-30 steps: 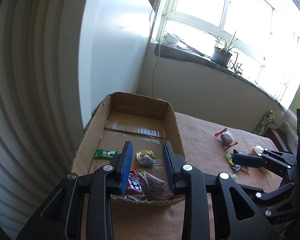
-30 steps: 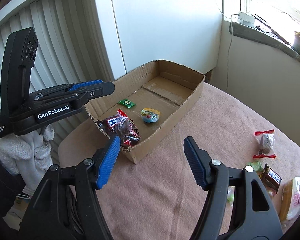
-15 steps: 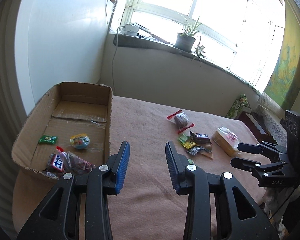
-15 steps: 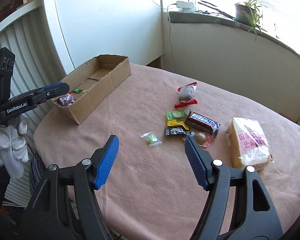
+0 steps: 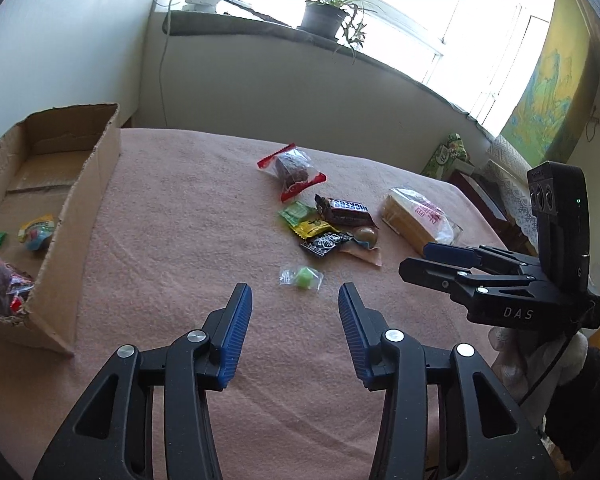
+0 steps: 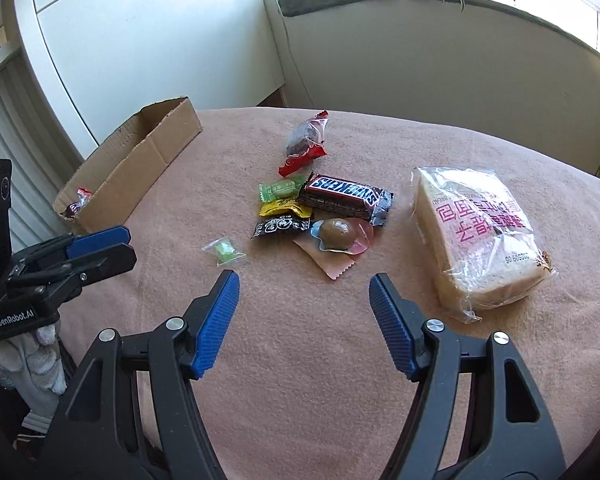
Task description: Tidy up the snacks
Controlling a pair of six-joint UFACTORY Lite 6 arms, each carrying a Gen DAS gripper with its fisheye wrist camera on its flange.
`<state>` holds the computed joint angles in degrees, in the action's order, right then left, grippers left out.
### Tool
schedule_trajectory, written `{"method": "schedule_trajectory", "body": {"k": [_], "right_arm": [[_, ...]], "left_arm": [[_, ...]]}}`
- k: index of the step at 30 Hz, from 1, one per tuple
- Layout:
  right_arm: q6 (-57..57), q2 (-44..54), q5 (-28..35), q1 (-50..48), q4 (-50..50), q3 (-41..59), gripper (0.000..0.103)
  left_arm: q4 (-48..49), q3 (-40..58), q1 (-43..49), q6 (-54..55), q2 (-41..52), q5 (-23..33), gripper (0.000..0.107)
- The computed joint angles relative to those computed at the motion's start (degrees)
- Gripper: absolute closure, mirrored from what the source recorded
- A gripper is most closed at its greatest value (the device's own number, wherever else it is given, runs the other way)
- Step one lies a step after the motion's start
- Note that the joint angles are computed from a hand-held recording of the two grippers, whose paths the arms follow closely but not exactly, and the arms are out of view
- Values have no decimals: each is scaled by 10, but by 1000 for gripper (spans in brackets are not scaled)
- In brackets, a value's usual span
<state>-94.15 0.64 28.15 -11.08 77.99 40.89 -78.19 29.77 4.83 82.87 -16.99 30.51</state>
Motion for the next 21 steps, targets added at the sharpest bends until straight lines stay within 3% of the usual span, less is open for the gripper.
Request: {"method": "schedule_trajectory", "body": {"k": [2,7,11,21], "right_arm": [[6,28,-2,1,8,22,40],[20,87,-20,17,26,70,41],[18,114,-30,35,45,92,56],[23,163,-93,73,63,134,59]], "left_arm": [[-14,5,-19,11,18,-10,63],[-51,24,-61,39,65,-32,63],[-75,37,-71,59,92,-43,63],[-94,72,-96,89,141,-71,63]]}}
